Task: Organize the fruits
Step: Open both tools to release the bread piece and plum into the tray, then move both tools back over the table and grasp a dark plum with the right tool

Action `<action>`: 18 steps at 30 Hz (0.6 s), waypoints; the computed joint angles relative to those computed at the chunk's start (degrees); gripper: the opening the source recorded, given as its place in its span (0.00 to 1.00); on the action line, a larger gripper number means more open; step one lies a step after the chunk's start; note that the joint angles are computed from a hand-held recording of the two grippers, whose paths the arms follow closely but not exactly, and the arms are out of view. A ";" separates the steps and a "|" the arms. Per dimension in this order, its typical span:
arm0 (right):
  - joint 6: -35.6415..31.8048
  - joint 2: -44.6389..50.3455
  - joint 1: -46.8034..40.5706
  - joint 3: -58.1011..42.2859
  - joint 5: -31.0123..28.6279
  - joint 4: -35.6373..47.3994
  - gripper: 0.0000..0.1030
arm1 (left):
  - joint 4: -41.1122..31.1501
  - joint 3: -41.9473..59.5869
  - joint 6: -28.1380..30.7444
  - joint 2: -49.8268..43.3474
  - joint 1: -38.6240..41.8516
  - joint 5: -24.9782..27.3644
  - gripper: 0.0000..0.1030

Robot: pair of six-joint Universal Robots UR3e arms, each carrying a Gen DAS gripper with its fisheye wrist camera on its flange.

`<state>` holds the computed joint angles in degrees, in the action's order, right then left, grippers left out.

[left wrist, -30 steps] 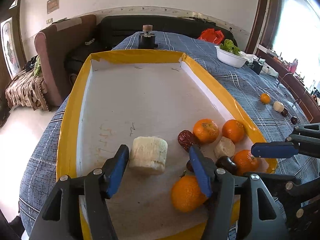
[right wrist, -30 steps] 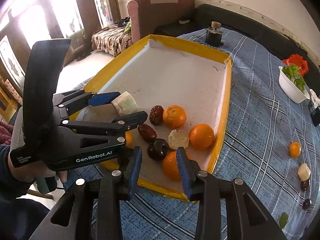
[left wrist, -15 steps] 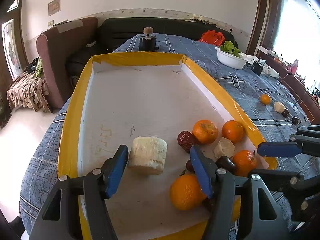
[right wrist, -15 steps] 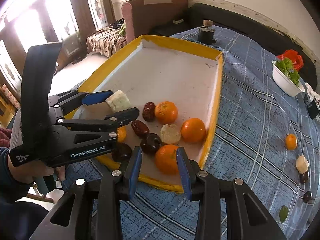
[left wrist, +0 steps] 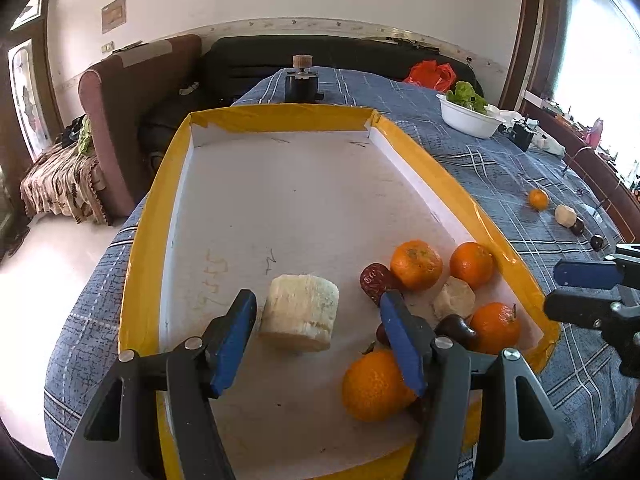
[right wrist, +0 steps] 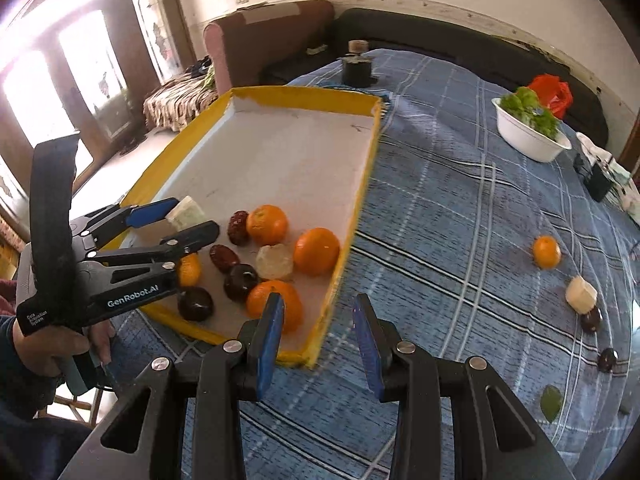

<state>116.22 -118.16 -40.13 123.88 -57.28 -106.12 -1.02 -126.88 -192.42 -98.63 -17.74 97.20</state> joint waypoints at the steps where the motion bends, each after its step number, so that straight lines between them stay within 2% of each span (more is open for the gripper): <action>1: -0.08 -0.04 -0.55 -0.07 0.15 0.16 0.39 | -0.10 0.16 -0.40 -0.02 -0.19 0.54 0.62; 10: -0.85 1.10 -5.85 -1.65 0.94 2.88 0.39 | -5.19 2.03 -3.11 2.29 1.24 -1.45 0.67; 18: -2.49 2.50 -9.79 -3.04 1.04 5.33 0.38 | -10.52 6.17 -6.80 3.65 0.84 -3.02 0.68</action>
<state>113.73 -115.66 -49.92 120.84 -56.24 -100.79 -11.54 -120.70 -199.22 -94.98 -16.90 94.19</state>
